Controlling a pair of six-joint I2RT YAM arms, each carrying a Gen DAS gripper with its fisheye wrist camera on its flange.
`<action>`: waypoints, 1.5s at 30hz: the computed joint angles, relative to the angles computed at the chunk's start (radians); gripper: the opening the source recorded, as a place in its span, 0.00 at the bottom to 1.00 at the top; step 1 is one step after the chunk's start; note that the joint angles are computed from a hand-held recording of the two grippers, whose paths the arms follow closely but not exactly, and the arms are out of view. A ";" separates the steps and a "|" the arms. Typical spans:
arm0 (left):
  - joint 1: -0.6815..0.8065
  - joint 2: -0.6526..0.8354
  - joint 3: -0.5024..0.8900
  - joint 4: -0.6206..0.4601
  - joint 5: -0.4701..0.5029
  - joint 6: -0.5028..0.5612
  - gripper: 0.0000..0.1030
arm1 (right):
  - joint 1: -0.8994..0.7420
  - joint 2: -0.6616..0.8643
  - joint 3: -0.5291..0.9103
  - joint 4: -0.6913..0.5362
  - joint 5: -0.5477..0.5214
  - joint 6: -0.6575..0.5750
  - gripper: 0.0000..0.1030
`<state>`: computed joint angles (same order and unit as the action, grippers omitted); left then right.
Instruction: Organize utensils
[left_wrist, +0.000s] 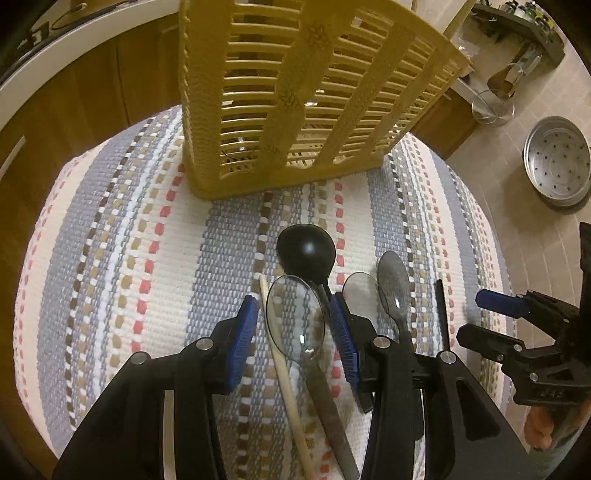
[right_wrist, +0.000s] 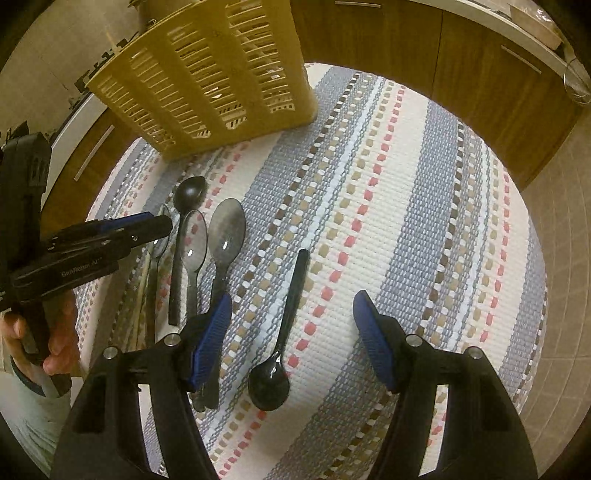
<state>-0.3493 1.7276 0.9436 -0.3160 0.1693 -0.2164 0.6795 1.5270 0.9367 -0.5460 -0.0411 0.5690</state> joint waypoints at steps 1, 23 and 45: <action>-0.009 -0.001 -0.001 0.004 -0.014 -0.003 0.38 | -0.002 0.009 0.010 -0.003 -0.001 -0.002 0.62; -0.050 0.005 -0.012 0.041 -0.065 -0.016 0.02 | -0.012 0.315 0.318 0.005 -0.048 0.001 0.42; 0.281 -0.167 -0.077 -0.129 0.193 0.256 0.02 | 0.124 0.460 0.495 -0.127 0.114 -0.062 0.29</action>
<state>-0.0686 1.5606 0.8661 -0.4449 0.3618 0.0397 0.8039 1.9872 1.4316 -0.6732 0.0726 0.5066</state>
